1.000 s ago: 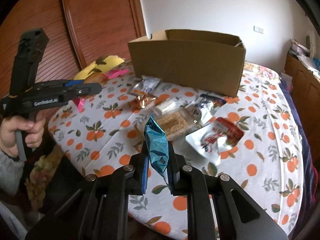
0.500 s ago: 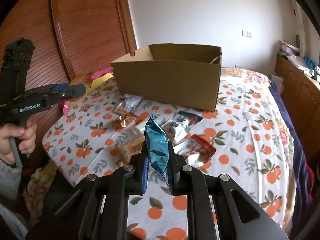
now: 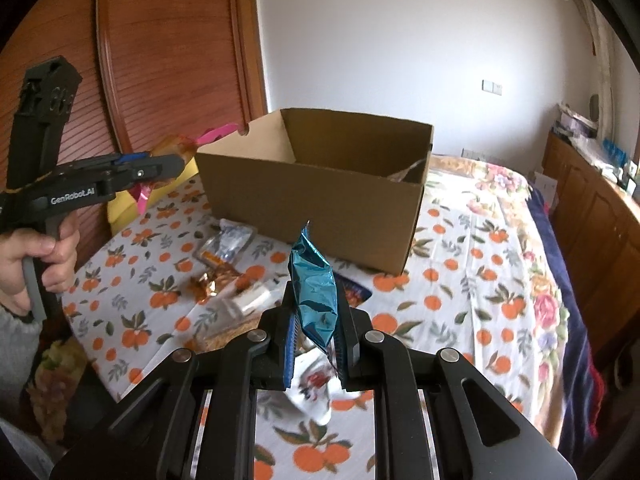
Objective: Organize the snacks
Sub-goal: 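Lift both held snacks and carry them over the cardboard box, then open both tools to drop the snacks into the box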
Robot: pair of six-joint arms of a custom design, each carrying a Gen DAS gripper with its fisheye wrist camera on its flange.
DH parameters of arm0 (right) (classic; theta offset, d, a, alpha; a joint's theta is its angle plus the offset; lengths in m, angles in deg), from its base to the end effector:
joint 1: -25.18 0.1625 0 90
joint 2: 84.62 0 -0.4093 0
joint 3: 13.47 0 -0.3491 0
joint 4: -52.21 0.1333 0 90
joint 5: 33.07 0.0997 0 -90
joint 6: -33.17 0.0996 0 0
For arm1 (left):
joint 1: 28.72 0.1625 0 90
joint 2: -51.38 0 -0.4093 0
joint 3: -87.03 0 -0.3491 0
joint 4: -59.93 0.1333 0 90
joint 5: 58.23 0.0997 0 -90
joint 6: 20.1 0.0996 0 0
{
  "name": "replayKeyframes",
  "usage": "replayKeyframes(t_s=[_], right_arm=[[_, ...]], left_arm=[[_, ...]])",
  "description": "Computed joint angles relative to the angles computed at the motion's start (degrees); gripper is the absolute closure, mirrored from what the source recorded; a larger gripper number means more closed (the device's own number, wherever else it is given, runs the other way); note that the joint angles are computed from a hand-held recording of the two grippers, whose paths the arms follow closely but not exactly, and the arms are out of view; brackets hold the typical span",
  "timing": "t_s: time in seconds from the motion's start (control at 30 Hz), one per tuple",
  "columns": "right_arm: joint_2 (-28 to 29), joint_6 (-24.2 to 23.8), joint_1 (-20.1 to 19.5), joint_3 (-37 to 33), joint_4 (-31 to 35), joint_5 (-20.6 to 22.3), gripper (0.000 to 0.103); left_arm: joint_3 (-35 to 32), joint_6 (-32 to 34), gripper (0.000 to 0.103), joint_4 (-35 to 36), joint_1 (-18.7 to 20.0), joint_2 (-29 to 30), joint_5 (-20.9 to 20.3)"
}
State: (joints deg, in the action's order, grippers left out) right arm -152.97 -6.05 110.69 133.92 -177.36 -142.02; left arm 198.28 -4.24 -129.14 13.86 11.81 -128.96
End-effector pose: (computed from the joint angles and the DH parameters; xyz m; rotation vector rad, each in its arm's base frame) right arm 0.0734 -0.3553 0.2406 0.4608 -2.2054 1.0752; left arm -0.2977 -0.4992 0.0542 1.3913 2.4822 -0.7980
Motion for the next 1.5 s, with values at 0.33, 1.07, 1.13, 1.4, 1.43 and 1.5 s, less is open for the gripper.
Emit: replayKeyframes(t_s=[0.33,1.07,1.13,1.4,1.43,1.5], right_arm=[[-5.1,-0.3,-0.2,-5.7,9.8,1.4,0.09],[2.2,-5.9,3.4,-25.1,22.8,-3.2,0.09],[4.4,-6.8,3.6,-27.7,23.2,-3.7,0.09],[10.3,-6.7,3.7,-35.3,27.0,-6.2,0.09],[10.7,-6.5,3.6,-35.7,27.3,-6.3,0.09],[10.9,-6.0,3.1,-35.8,27.6,-6.2,0.09]], left_arm=[[-8.7,2.4,0.065,2.0,1.7,4.1,-2.4],[-27.6,3.9,0.064,12.4,7.0,14.4,-4.3],[-27.8,4.6,0.064,13.0,7.1,14.9,-3.9],[-28.8,4.6,0.062,15.3,6.8,15.9,-2.4],[-28.6,4.8,0.062,15.3,6.9,15.9,-2.5],[-28.4,4.9,0.06,15.5,6.9,15.8,-2.6]])
